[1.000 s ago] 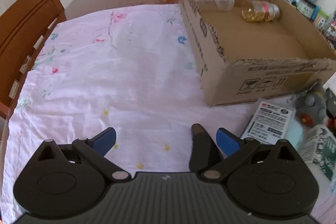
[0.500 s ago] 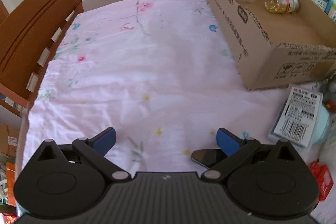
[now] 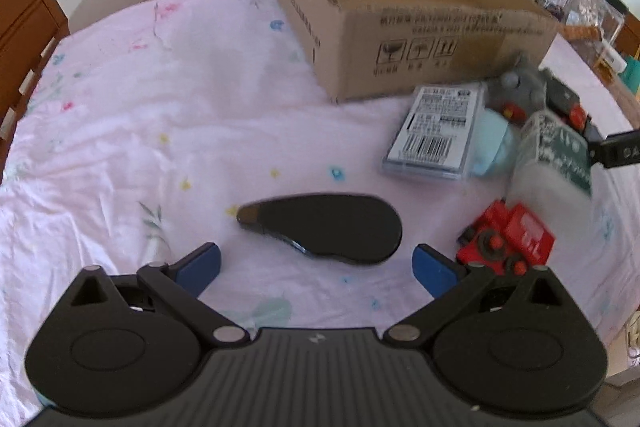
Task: Organize rigid objects
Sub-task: 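Grasp the black shoe-shaped piece with the left tool while the right tool grasps the red-knobbed cube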
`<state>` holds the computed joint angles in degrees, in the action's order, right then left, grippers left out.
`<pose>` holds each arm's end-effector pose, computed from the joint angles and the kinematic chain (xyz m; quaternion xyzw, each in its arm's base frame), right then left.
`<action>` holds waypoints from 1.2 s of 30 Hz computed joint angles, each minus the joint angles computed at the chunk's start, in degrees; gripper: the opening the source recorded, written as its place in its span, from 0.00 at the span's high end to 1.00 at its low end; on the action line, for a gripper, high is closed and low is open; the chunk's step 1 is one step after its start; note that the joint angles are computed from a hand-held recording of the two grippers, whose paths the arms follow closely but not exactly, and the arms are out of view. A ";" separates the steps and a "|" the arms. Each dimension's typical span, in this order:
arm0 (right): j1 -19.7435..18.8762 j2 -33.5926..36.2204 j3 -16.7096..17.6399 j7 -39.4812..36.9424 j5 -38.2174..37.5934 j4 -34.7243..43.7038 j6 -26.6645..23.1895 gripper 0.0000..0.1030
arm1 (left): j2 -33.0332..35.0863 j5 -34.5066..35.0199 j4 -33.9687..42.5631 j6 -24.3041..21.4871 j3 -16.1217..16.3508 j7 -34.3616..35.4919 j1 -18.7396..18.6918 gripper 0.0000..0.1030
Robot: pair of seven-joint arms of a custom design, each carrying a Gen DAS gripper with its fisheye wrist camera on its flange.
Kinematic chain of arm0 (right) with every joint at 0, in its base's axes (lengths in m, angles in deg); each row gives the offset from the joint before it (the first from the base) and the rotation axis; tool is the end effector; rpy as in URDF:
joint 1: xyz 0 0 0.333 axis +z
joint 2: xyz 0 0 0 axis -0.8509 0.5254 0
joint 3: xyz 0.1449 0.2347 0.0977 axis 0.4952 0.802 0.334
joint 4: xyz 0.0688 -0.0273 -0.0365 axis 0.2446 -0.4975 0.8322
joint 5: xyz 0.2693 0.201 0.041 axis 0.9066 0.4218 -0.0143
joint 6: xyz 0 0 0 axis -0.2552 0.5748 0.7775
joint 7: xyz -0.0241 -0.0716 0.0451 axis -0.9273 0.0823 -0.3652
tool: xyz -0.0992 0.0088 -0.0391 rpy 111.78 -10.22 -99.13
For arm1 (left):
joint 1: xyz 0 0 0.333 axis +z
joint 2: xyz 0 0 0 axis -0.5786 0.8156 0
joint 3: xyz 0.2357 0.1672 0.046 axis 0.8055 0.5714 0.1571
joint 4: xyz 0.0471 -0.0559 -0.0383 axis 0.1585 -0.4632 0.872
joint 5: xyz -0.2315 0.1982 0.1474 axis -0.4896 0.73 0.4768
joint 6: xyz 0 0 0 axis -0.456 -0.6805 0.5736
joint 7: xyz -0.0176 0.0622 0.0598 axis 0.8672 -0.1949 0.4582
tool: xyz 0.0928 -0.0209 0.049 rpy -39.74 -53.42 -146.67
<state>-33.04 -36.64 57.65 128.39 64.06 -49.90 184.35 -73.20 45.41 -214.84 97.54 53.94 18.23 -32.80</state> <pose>0.6291 0.2539 0.3660 -0.7584 0.6099 -0.1620 0.1630 0.5276 -0.0532 0.3716 -0.6720 0.6968 -0.1915 0.1619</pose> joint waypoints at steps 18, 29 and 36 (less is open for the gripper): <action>-4.05 -1.77 5.01 -19.33 7.47 -6.11 9.63 0.00 | 4.19 -1.12 1.86 5.91 -2.74 6.88 2.94 0.00; -5.12 -2.22 7.00 -31.70 13.95 -4.79 7.15 0.23 | 3.98 0.65 1.79 5.78 -1.82 4.36 1.98 0.00; -4.43 -3.79 6.13 -30.38 14.70 -6.17 6.49 0.48 | 3.44 4.58 1.30 5.77 0.31 -0.79 0.08 0.00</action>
<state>-37.46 -40.43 63.78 98.01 78.76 -56.07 190.84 -69.76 49.99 -213.54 103.30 54.25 17.44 -32.73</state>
